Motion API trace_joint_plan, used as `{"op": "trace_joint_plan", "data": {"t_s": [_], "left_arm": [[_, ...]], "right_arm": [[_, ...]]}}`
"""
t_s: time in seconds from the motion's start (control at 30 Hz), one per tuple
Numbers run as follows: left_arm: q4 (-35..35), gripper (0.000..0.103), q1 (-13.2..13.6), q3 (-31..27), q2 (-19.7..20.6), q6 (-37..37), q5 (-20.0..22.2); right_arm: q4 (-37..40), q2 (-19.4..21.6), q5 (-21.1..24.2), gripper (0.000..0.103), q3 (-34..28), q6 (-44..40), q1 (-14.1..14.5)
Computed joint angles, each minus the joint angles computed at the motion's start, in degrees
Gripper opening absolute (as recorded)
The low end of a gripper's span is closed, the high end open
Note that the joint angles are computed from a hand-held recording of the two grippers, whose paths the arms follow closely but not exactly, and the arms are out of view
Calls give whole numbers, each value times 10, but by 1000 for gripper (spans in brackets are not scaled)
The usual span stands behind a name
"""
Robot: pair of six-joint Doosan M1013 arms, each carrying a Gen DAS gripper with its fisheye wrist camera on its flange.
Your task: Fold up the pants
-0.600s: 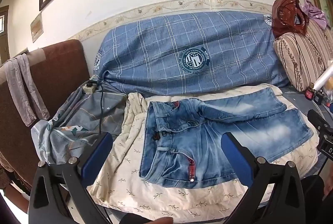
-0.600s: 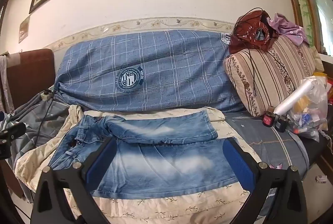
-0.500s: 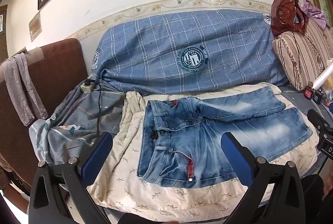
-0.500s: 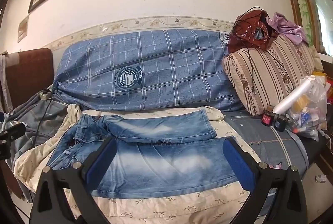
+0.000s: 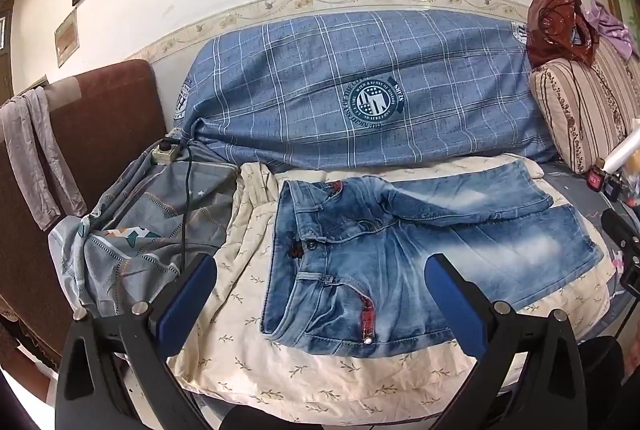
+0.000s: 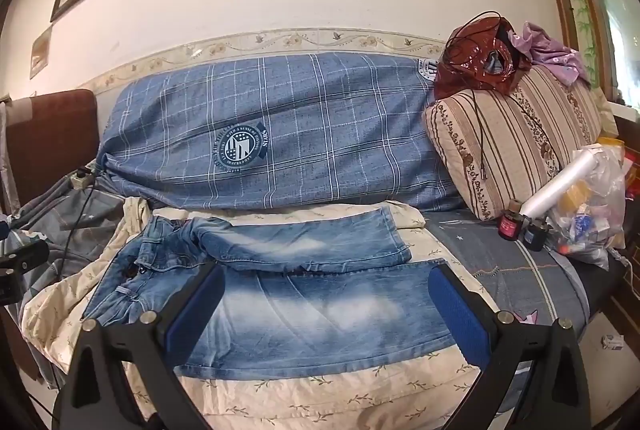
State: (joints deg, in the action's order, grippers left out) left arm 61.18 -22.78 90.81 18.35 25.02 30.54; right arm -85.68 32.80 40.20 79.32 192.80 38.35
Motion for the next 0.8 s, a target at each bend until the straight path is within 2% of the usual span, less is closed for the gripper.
{"op": "trace_joint_plan", "data": {"t_s": [0.8], "left_arm": [[-6, 103, 20, -6, 10, -16, 15]], "right_arm": [[33, 13, -1, 103, -18, -44, -1]]}}
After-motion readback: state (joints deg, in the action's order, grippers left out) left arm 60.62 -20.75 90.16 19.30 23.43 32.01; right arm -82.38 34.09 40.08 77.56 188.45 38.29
